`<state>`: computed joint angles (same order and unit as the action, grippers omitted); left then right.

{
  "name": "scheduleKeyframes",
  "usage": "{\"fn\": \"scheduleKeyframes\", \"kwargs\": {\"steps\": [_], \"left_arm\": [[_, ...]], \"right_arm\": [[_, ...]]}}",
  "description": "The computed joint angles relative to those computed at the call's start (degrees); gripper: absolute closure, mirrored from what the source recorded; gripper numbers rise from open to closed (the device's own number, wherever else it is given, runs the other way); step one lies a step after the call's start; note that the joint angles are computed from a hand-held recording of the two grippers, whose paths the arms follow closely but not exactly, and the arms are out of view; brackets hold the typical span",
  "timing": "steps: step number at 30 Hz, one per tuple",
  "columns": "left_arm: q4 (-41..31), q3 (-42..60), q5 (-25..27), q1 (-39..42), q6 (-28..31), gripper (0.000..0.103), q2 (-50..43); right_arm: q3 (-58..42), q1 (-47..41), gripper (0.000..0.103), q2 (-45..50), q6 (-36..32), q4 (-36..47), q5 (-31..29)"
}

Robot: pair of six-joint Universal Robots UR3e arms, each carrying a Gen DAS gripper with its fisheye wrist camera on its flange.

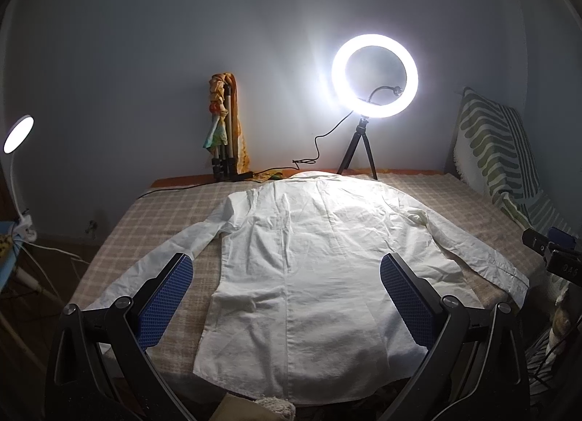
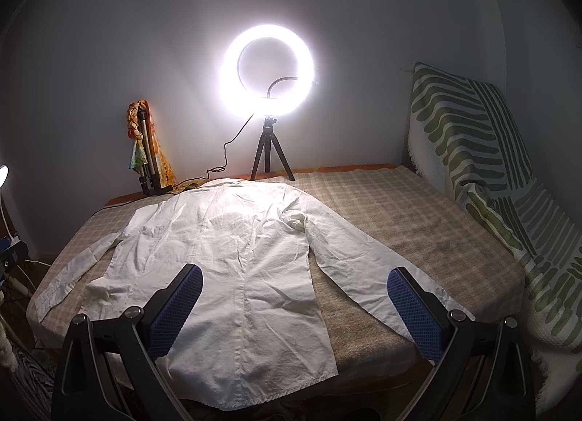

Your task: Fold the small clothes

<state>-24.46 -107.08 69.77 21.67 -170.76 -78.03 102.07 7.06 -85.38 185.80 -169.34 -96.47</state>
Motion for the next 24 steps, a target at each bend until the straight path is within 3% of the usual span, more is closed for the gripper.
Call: {"fn": "scheduleKeyframes", "kwargs": {"steps": [6,12,15,19,24], "left_arm": [[-0.1,0.0,-1.7,1.9,0.9,0.0,-1.1],[-0.8,0.1,-7.3,7.7,5.4,0.001,-2.5],[-2.5,0.5,-11.2,12.4,8.0,0.009,-3.0],[-2.9,2.5,-10.2,16.3,10.3,0.019,-5.7],[-9.2,8.2,-11.4,22.3,11.7,0.031,-11.2]], "right_arm": [[-1.6,0.3,0.0,2.1,0.3,-0.2,0.2],[-8.8,-0.2,0.0,5.8,0.1,4.0,3.0],[-13.7,-0.2,0.0,8.2,-0.5,6.3,4.4],[-22.3,0.0,0.001,12.8,-1.1,10.7,7.3],[-36.8,0.6,0.003,20.9,-1.1,18.6,11.0]]}}
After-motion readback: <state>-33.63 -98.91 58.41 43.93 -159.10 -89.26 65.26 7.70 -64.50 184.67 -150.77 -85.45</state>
